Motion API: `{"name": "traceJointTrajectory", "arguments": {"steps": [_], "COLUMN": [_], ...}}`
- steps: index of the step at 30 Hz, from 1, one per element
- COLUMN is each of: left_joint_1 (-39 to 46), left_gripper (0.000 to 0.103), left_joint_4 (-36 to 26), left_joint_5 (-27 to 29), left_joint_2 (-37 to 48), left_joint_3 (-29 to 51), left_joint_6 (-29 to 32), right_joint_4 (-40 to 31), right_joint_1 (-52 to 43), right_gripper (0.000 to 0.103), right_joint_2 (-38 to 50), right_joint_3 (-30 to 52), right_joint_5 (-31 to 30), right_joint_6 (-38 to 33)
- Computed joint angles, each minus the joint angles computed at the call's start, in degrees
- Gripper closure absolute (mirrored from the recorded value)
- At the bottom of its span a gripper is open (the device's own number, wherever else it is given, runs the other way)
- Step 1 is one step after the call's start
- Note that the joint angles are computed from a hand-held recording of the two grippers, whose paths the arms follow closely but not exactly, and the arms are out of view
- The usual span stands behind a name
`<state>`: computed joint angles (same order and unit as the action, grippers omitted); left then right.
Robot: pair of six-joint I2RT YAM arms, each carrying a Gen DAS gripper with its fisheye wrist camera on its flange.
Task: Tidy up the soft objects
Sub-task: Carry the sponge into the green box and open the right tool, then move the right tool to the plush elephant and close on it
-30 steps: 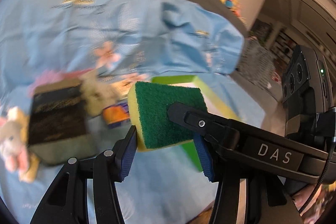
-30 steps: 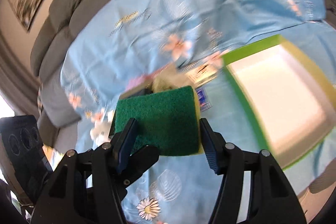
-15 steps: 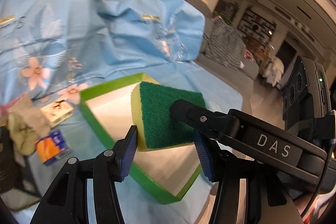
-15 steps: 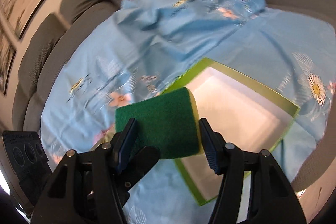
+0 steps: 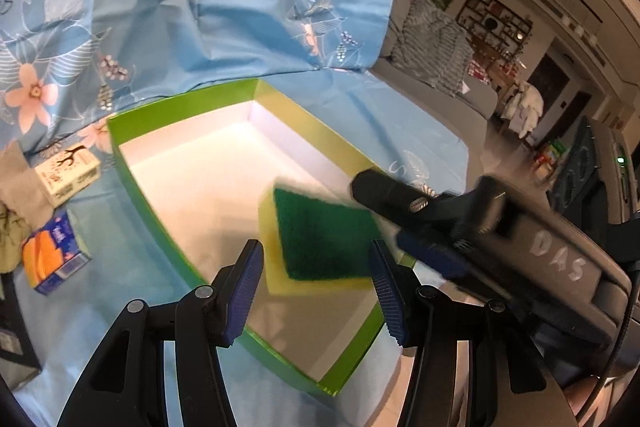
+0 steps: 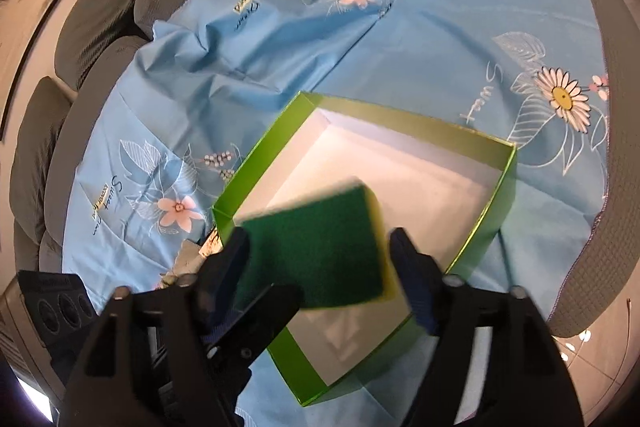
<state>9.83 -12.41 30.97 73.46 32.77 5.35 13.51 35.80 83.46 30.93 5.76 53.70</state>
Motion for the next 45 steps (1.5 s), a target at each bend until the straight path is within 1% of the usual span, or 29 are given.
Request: {"name": "traceJointTrajectory", "arguments": {"steps": [2,3,4,5,6,8,9,10,11,13,14,18,20,22,25,27,28,30,32,33,35,37,39,41,43,45], "left_joint_1": [1.9,2.6,4.4,7.8,10.1,17.8,23.6,27.1,32.5,42.3,48.5,63.2,71.0,76.3,81.2,84.2,84.7,85.5,85.5,85.5,85.2,85.0,84.5,83.9,83.1,83.1], "left_gripper": [0.048,0.043,0.035,0.033,0.032,0.032,0.031,0.031,0.031,0.026,0.025,0.025,0.025,0.025,0.025,0.025,0.025,0.025,0.025,0.025,0.025,0.025,0.025,0.025,0.025,0.025], "left_joint_4": [-2.4,-2.9,-4.4,-6.3,-6.8,-11.4,-15.1,-17.0,-19.7,-23.1,-24.2,-22.6,-21.7,-21.7,-20.7,-18.4,-16.4,-9.7,-3.3,-3.3,-7.3,-9.2,-8.4,-4.6,-2.3,-4.5], "left_joint_5": [0.4,0.3,0.9,2.4,3.3,5.6,7.3,8.3,9.6,10.9,10.8,10.4,11.7,12.4,14.7,16.3,15.5,11.8,8.9,8.4,9.1,9.3,8.8,6.8,4.9,5.5], "left_joint_2": [-3.2,-3.6,-5.1,-8.2,-9.2,-12.5,-13.6,-13.7,-13.7,-12.2,-11.0,-5.2,1.3,7.2,12.7,16.8,18.3,19.2,21.1,22.6,27.2,29.6,30.1,29.8,30.1,32.5], "left_joint_3": [-0.8,-0.8,-1.1,-2.3,-2.8,-3.5,-3.4,-3.3,-3.1,-2.7,-2.6,-2.5,-0.7,2.3,6.2,8.8,9.7,9.1,8.8,9.9,14.4,16.8,17.2,15.7,15.1,17.7], "left_joint_6": [1.2,1.8,3.2,5.3,6.4,10.6,14.3,16.5,19.9,26.1,29.5,37.2,40.7,42.4,41.5,39.8,38.0,34.8,31.3,30.7,30.6,30.5,28.9,27.0,26.1,25.2], "right_joint_4": [0.7,1.0,1.5,2.0,2.6,3.8,4.4,4.7,4.3,1.1,-0.5,-3.5,-4.9,-6.5,-8.8,-10.7,-11.7,-13.3,-15.5,-16.4,-18.0,-19.3,-20.9,-25.7,-33.4,-37.1], "right_joint_1": [0.6,0.9,1.1,1.4,1.7,2.7,3.4,4.6,5.8,9.1,11.0,18.0,22.1,25.3,29.2,30.9,31.7,33.2,34.7,35.3,36.0,36.5,37.1,38.2,39.1,39.4], "right_gripper": [0.015,0.014,0.012,0.011,0.011,0.009,0.008,0.007,0.007,0.007,0.007,0.007,0.007,0.007,0.007,0.007,0.007,0.007,0.007,0.007,0.007,0.007,0.008,0.008,0.008,0.008], "right_joint_2": [-1.3,-1.9,-2.6,-3.1,-3.4,-3.4,-3.1,-2.4,-1.7,0.6,2.2,8.7,12.6,16.0,21.2,24.5,26.3,28.6,31.1,32.0,34.0,36.2,38.3,41.3,45.3,47.7], "right_joint_3": [-0.8,-1.1,-1.6,-1.9,-2.1,-1.8,-1.3,-0.3,1.0,5.5,8.1,17.2,22.5,27.1,33.7,38.2,40.3,43.5,47.0,48.3,51.1,54.0,56.7,61.7,69.6,74.8], "right_joint_5": [1.9,2.5,2.9,3.0,3.0,2.1,1.4,0.6,0.3,1.3,1.6,0.1,-0.5,-1.2,-2.6,-4.0,-4.6,-4.4,-2.9,-2.2,-1.6,-2.1,-2.4,-1.4,-1.1,-1.0], "right_joint_6": [-0.2,-0.1,0.1,0.1,0.0,-0.5,-1.2,-2.4,-3.3,-4.6,-5.6,-11.0,-13.8,-16.3,-19.0,-20.4,-21.0,-21.8,-22.4,-22.8,-23.3,-23.0,-22.8,-23.1,-24.9,-25.8]}}
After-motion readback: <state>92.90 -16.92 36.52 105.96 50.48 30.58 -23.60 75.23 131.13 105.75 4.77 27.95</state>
